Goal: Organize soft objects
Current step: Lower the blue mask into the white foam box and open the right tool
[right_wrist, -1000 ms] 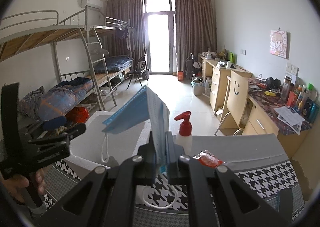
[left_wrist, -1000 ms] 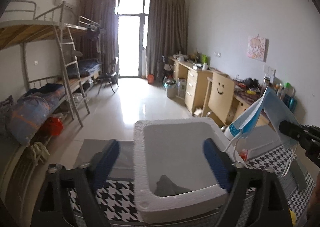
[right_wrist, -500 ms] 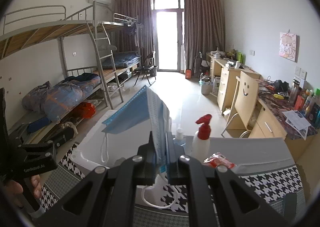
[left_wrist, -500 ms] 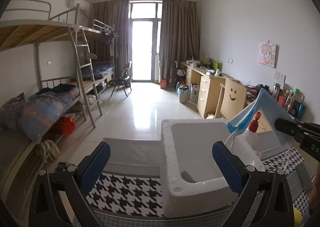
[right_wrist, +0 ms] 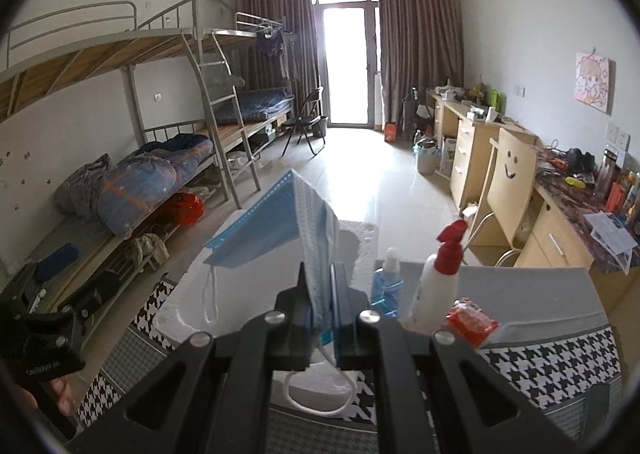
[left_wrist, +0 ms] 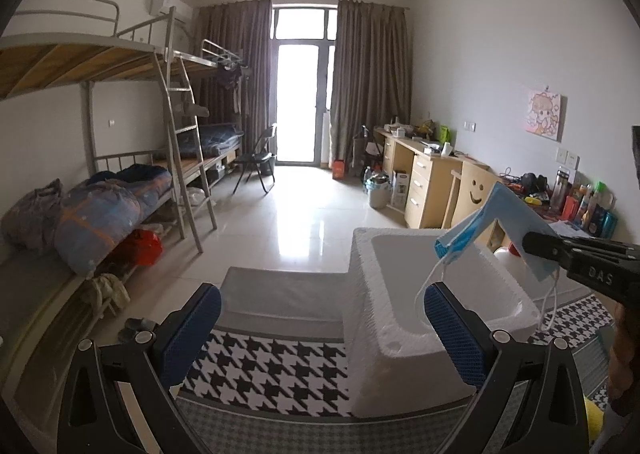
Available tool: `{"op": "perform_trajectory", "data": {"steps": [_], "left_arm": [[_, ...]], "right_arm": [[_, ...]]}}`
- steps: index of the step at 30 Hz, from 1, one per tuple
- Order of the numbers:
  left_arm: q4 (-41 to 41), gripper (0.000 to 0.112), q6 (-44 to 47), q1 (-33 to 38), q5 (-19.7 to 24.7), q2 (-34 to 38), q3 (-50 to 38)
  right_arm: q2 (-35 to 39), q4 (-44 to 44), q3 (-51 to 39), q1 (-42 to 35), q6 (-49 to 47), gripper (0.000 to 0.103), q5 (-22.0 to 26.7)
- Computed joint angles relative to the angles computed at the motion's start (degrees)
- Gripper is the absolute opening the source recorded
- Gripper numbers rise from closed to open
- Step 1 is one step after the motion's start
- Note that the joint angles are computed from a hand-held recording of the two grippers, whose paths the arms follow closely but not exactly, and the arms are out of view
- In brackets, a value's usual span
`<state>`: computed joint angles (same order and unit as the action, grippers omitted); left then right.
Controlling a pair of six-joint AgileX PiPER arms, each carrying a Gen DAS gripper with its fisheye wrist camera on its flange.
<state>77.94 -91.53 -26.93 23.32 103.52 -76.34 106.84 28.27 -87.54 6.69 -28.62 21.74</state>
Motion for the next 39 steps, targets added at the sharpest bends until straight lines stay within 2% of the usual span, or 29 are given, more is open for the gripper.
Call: {"op": "perform_trajectory", "data": {"steps": [7,11,20,22,24,26,32,36,39], "left_arm": [[5.1,0.102,-6.76,0.74,-0.07,-2.33,3.59],[6.49,0.102,-8.01,0.98,0.14,-2.68,4.38],[8.49,0.102,-10.79,1.02,0.49,-3.13,6.23],[8.4,0.102,-10.81,1.17,0.52,-2.99,6.29],[8.66,0.102,-11.36,1.41,0.38,-2.93,6.37],[8.27,0.102,-11.15,1.61,0.26,-2.85,6.24],[6.31,0.102,-9.0,1.4,0.19,-2.46,5.59],[5.5,0.102,-8.31,1.06,0.12,-2.11,5.53],[5.07,0.102,-7.78,0.98,0.23,-2.14,5.36]], "right_arm": [[2.4,-4.55,-2.89,1.42,4.35,0.011,1.82],[4.13,-8.15,-5.29,1.98,7.44,0.011,3.21],[7.66,-9.9,-9.99,1.99,10.04,0.011,7.16],[8.41,-10.45,-11.16,2.11,10.34,0.018,8.13],[8.6,-10.36,-11.26,2.4,10.51,0.043,8.43],[8.61,-7.94,-11.06,1.98,8.4,0.057,8.83],[8.26,-7.59,-10.96,2.01,7.9,0.06,9.05],[7.65,-7.35,-10.0,2.31,6.43,0.071,8.34],[8.33,-6.15,-11.9,1.77,5.44,0.072,11.98]]}}
